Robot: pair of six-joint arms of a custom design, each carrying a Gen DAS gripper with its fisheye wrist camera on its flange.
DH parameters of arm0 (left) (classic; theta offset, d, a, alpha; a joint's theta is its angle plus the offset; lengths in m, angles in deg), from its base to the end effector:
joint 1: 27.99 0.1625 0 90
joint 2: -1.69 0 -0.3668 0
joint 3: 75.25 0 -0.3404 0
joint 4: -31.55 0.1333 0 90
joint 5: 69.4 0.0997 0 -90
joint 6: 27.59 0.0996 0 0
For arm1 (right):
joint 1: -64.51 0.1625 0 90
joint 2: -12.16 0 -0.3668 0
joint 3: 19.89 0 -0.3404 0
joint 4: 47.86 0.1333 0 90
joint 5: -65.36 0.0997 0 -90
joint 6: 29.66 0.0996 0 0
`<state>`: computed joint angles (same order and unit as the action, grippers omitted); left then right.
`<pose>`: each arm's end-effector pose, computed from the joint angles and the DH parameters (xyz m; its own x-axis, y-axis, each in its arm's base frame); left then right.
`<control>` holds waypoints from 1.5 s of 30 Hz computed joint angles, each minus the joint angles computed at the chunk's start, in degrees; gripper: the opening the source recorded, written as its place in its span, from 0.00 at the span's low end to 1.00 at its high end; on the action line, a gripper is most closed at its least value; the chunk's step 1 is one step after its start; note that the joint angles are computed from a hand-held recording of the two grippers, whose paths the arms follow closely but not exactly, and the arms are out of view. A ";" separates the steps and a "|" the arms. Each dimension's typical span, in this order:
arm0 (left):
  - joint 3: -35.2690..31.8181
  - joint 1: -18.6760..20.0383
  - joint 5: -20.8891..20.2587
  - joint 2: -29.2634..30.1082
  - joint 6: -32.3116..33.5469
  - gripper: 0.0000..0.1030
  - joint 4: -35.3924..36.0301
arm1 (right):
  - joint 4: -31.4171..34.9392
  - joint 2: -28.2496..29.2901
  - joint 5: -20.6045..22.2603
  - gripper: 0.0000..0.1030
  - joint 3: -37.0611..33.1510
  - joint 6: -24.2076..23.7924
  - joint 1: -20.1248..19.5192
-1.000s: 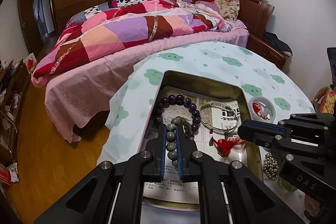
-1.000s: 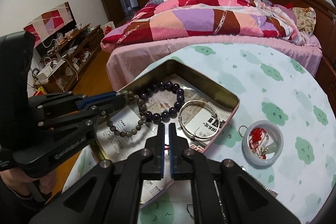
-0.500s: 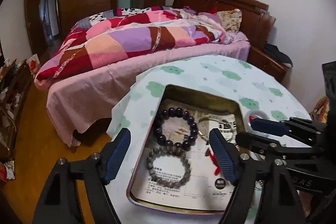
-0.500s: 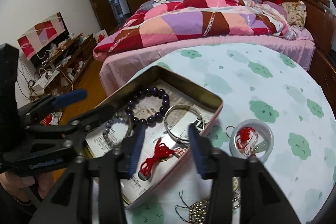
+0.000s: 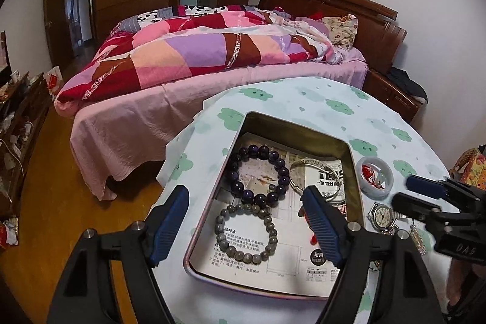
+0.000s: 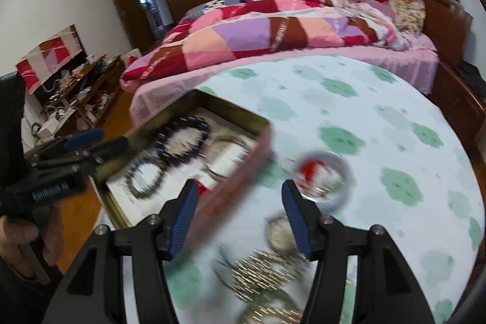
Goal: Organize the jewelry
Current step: 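Open the left gripper and withdraw both grippers from the tin, then grasp the green jade bangle with the left gripper while the right gripper grasps the pearl necklace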
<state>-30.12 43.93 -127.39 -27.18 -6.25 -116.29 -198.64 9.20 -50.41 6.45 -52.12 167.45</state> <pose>-0.0647 -0.7979 0.2473 -0.7680 0.1924 -0.6108 0.5493 0.6883 -0.4739 0.2696 -0.7717 0.0357 -0.7978 -0.2443 0.5512 -0.5223 0.7368 -0.4294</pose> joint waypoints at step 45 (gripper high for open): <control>27.29 -8.06 -1.14 -7.98 6.88 0.75 -10.60 | -30.37 -20.49 -0.54 0.09 42.05 6.56 -3.47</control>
<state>-2.84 35.88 -128.52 -35.16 0.63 -126.89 -229.01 -11.29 -50.95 48.51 -45.56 163.98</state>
